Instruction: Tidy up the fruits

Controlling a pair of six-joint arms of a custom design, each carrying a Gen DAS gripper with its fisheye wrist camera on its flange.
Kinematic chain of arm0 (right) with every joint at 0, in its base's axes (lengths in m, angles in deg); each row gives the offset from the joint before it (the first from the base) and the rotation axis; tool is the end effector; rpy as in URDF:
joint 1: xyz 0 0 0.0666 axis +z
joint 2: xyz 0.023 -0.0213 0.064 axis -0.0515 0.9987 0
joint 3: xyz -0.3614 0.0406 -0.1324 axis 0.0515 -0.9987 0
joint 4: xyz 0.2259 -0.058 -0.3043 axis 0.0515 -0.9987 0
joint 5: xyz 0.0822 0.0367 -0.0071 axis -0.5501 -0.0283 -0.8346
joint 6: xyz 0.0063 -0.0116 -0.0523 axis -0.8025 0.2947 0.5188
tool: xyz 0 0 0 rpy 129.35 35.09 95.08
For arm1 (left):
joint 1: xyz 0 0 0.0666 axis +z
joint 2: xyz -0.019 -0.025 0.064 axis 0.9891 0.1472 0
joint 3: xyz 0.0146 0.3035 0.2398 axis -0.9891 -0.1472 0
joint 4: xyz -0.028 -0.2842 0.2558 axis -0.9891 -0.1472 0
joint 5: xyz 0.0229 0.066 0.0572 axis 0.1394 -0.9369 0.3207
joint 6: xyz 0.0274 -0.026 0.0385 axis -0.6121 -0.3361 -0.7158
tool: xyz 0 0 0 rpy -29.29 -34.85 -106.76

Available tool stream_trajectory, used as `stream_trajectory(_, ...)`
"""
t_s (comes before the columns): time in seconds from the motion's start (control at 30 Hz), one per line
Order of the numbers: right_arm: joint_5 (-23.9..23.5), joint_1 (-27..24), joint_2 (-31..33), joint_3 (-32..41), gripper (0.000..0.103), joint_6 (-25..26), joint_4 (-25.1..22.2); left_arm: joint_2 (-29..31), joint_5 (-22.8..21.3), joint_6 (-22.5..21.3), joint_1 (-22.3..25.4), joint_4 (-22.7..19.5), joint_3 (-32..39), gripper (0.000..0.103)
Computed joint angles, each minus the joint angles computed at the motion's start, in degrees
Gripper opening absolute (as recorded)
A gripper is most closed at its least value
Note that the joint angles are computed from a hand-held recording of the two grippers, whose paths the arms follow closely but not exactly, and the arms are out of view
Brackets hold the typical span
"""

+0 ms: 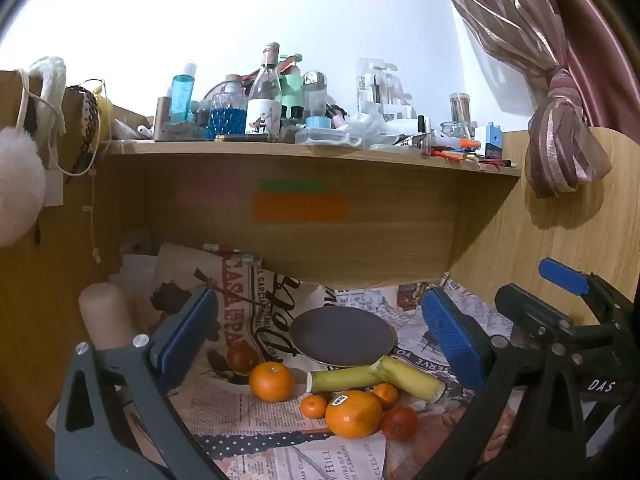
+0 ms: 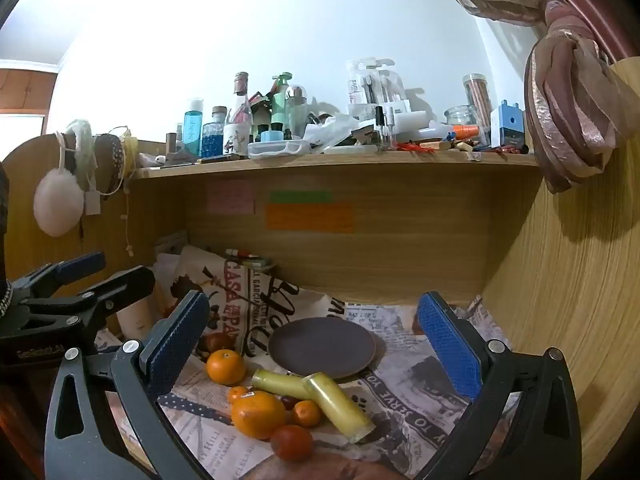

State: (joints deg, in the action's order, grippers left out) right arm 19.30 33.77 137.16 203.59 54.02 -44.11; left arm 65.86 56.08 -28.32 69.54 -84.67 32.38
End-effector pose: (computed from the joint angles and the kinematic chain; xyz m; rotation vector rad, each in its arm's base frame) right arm 0.5448 0.3780 0.5343 0.0285 1.7212 -0.0456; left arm 0.5828 -0.1339 0.5432 0.3867 1.7009 -0.3736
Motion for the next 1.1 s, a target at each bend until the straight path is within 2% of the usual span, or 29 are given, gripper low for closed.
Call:
stream_trajectory(0.13,0.29,0.13,0.07,0.16,0.103,-0.1,-0.29,1.24,-1.16,-0.06,-0.28,-1.89,1.74,0.103)
stream_trajectory(0.17,0.4,0.22,0.08,0.14,0.103,0.04,-0.21,1.47,-0.27,-0.08,0.0,-2.59,2.29,0.103)
stream_trajectory(0.57,0.1,0.09,0.07,0.44,0.103,-1.47,-1.37,1.33,0.06,0.31,0.15,-1.76,1.91,0.103)
stream_trajectory(1.1,0.59,0.14,-0.22,0.01,0.103,-2.05,-1.41,2.37,0.61,0.51,0.41,-3.16,3.26,0.103)
